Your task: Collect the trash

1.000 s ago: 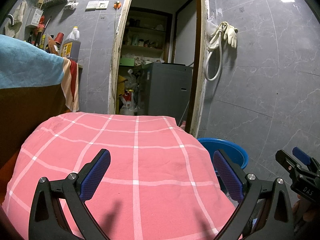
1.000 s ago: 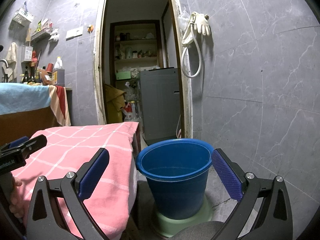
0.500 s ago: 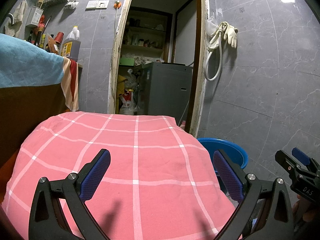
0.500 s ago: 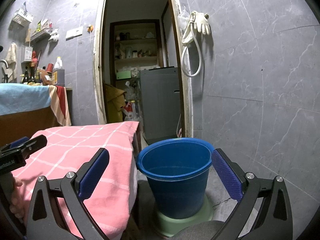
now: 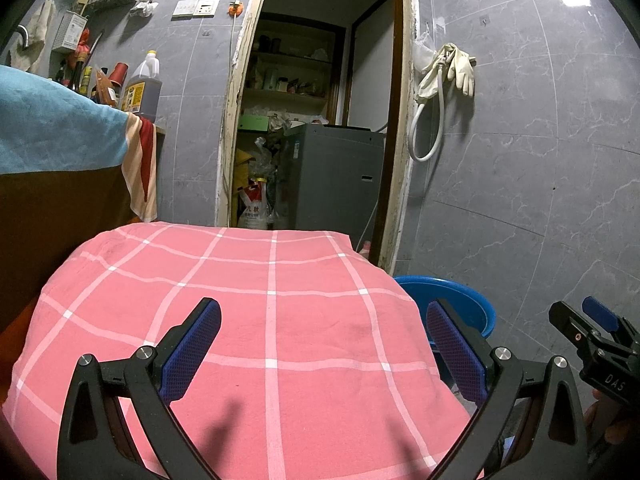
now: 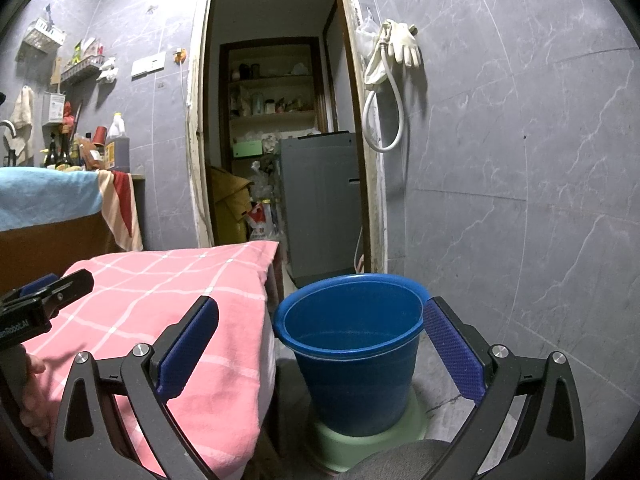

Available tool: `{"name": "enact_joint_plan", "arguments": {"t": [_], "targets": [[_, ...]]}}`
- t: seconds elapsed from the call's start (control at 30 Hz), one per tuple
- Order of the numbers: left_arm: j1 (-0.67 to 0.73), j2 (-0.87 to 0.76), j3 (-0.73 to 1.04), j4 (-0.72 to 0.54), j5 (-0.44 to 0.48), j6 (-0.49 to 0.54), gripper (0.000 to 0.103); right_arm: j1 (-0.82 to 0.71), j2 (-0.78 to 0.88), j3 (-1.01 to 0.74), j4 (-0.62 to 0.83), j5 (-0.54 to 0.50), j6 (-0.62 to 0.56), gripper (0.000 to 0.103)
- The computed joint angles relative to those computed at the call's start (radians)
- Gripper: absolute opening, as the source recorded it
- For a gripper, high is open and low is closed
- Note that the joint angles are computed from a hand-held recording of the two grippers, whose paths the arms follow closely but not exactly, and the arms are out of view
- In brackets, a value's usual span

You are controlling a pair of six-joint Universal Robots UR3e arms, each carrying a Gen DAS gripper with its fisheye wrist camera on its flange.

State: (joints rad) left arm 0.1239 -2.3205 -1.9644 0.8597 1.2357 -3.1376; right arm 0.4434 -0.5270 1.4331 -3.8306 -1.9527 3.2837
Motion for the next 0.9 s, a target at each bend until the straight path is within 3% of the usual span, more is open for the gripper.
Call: {"name": "enact_joint_plan", "arguments": {"t": [0.9], "targets": [[-0.006,0.005,0.002,-0.016,0.007,0.002,0.101,0.008,0.003,-0.004,0.006,-0.006,0.004,0.103]]}}
